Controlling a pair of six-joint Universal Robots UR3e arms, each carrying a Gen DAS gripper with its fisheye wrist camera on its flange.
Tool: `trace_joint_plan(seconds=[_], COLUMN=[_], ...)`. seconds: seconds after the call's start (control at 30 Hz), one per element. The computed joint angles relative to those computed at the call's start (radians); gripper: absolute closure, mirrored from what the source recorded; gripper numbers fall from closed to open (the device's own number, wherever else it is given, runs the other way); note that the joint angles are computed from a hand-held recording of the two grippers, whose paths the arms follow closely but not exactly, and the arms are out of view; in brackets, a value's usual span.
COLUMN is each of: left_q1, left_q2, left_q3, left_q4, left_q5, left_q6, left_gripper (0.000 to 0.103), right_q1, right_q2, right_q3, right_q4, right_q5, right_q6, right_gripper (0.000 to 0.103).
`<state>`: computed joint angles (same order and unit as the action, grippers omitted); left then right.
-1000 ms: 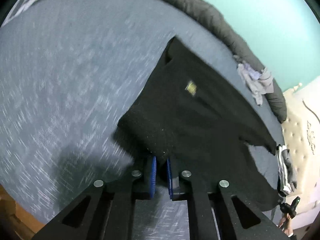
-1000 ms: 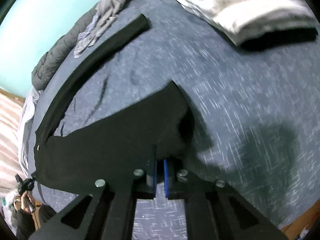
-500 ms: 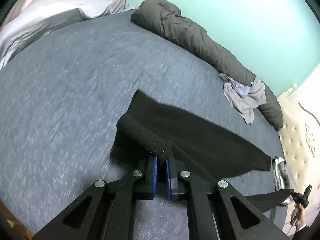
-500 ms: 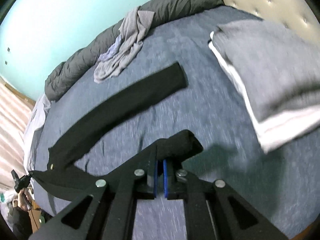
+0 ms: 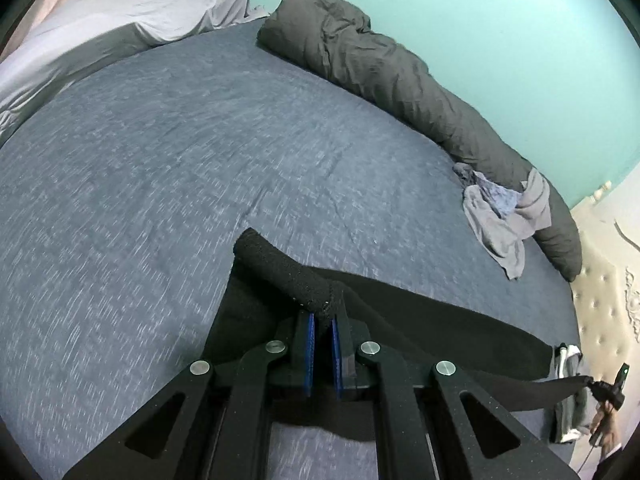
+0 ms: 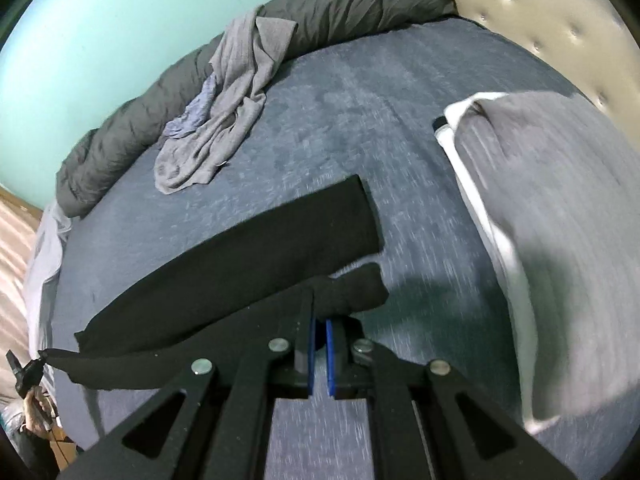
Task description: Fold clothes
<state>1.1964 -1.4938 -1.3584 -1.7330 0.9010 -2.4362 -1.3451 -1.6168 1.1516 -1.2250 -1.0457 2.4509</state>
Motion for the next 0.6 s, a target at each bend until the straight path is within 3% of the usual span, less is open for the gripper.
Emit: trace_joint_plan(seconds=[0.2,0.43,0.5,0.6], left_q1=[-0.112,-0.216,-0.236,-0.231], left_q2=[-0.123,-0.247,-0.272,-0.259], left_q3=[-0.016,-0.06,-0.082,-0.127], left_q4=[0.216,0.438,0.483,0.527], left_q5=[0.057,0.138,0.156,0.138], left_q6=[-0.147,-0.277,-0.303,-0.313], left_gripper=[0.096,0.095,0.09,0.085], right_q1=[0.222,0.342,0.36,0.389], right_q2=[0.223,0.43,0.457,0.45], right_q3=[-0.145,-0.265,-0.245,-0.159], right_q4=[-0.185,-0.343,-0.421,-0.584], right_q5=[-0.127,-0.15,-0.129,-0.174], right_q6=[0.276,0.432,0.442,0.441], right_gripper=[0.1,0.099,0.097,0.065])
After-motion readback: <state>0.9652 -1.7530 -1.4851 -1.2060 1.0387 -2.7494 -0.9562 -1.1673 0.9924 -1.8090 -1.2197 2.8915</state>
